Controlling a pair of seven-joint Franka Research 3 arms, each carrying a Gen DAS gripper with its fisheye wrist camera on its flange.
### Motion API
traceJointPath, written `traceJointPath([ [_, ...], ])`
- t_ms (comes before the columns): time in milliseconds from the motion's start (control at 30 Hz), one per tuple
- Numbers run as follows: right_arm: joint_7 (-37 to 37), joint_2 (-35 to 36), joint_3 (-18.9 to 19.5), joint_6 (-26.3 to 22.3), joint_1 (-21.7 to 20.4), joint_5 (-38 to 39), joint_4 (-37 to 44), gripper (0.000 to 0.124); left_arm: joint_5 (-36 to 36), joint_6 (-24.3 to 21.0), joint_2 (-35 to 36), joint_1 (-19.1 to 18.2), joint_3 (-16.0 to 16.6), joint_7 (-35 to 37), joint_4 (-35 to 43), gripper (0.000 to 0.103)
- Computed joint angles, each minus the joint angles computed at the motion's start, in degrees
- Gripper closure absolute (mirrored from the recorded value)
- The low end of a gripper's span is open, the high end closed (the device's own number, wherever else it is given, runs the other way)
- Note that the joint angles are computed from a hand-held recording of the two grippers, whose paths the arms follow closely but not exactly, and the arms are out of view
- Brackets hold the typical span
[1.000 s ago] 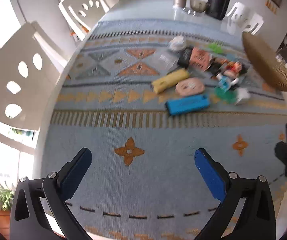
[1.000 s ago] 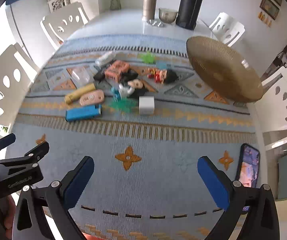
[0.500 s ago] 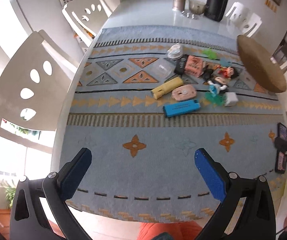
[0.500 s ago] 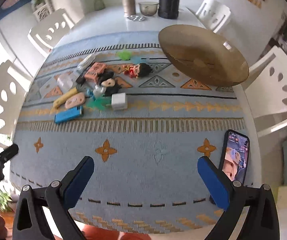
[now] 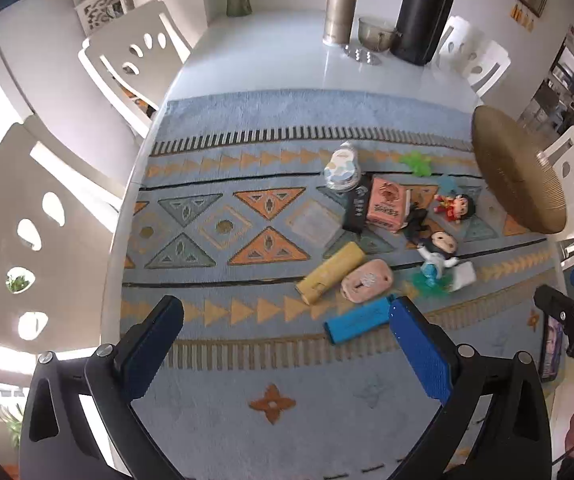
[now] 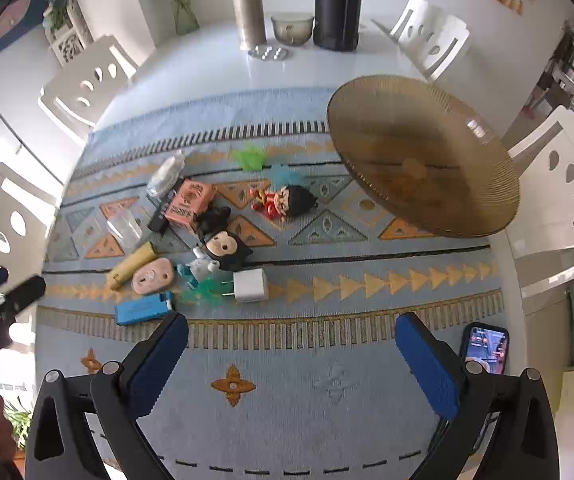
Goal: Organize rigid objects
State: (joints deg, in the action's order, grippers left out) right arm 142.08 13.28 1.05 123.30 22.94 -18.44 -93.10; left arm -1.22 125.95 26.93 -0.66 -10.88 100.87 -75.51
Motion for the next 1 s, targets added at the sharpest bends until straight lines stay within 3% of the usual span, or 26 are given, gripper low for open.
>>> traceJointPath([
  [133,-1.6,1.3,0.5,2.7,-0.9,4.6,-1.4,0.021,-2.1,-4.1,4.2,0.7,-0.7,0.8,5.0,0.001],
  [333,-3.4,6.0,-0.3,0.5,0.2,5.0,3.2,0.021,-1.6,-6.6,8.3,-0.2,-0.9,1.8,10.1,0.001],
  [667,-3.2,8.1,-1.8,1.3,-0.1,7.5,4.1,0.021,-1.2,-11.3,16.1,-0.9,-0.7,1.4,20.9,0.001],
  [833,-1.7,8.3,-2.5,-0.8,1.5,4.1,7.0,0.021,-0.2,-7.9,13.1,-1.2,-0.5,1.4,17.7,0.002],
  [1000,1.6,8.8,-3.0,-6.8,4.5,-1.8,12.1,0.021,-0.8,-1.9,5.2,-0.3,-0.6,-0.2,7.7,0.001],
])
